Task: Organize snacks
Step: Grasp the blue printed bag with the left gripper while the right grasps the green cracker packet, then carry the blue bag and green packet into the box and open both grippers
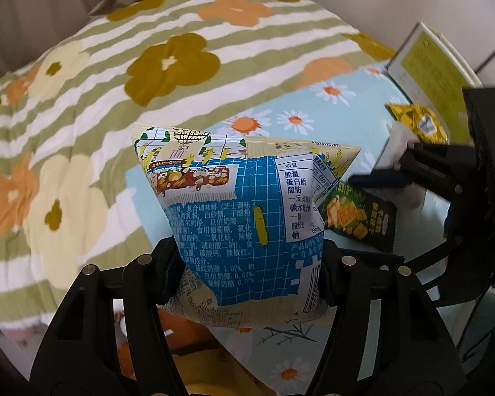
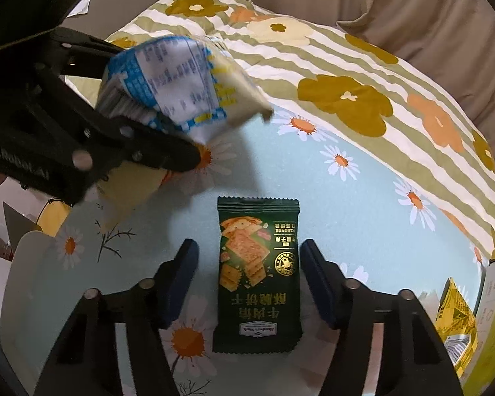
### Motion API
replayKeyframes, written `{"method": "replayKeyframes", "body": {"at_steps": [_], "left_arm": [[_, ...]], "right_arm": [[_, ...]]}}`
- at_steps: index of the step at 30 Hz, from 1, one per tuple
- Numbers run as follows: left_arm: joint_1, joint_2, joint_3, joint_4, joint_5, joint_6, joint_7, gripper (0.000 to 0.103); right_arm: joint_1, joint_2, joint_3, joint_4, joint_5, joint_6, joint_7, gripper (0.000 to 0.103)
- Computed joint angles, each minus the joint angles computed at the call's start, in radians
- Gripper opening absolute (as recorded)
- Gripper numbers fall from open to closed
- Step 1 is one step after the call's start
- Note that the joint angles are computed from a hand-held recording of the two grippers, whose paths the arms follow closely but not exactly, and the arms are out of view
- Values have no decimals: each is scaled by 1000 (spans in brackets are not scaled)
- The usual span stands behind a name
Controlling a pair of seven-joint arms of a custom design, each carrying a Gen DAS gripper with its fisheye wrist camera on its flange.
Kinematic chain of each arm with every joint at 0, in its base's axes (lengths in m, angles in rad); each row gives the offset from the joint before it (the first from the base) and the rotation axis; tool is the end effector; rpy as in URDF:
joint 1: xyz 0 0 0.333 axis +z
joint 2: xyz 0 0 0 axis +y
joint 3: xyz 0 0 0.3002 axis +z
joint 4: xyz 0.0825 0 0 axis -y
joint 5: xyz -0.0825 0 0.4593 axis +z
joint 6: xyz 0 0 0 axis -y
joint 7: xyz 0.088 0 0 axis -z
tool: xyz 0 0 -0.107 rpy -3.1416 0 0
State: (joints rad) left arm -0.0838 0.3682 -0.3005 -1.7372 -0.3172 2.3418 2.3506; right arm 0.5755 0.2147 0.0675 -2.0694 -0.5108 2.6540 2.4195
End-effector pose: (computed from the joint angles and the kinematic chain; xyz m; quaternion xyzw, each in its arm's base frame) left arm 0.6837 -0.2648 0.3491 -0.3044 0.9282 -0.2141 0.0019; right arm 0.5239 0.4087 0.3005 -0.7524 0.6156 -0.1577 0.1734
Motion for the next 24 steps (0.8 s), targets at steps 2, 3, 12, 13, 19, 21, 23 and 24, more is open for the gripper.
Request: {"method": "replayKeyframes", "body": {"at_steps": [2,3,12,13,19,21,23,24], "left_arm": [[6,-14,2,-11,-16,-1,-24,60],[10,-25,1,-22,-30,5,-30,60],[-1,-128,30,-109,-48,88,-181,60],[-1,-146,30,-119,-60,97,-196,60],[-35,-222,34,-145,-62,137,-233,60],[-49,-239,34,-145,-70,140,-236,60],[-68,-260,32,-146,-73,143,-244,60],[-80,-272,30,-147,-72,144,-253,60]], "right_arm": [[5,-3,-1,-4,-13,5,16,43],[9,-2,-3,-1,-23,1,25,42],[9,-76,-1,-42,-73,37,153,41],[5,-92,4,-49,-82,37,173,41],[-49,-254,61,-122,-119,-4,268,41],[-73,-311,84,-147,-106,-37,275,41],[-98,-382,104,-190,-82,-43,285,41],[-110,-421,113,-215,-73,-48,292,41]]}}
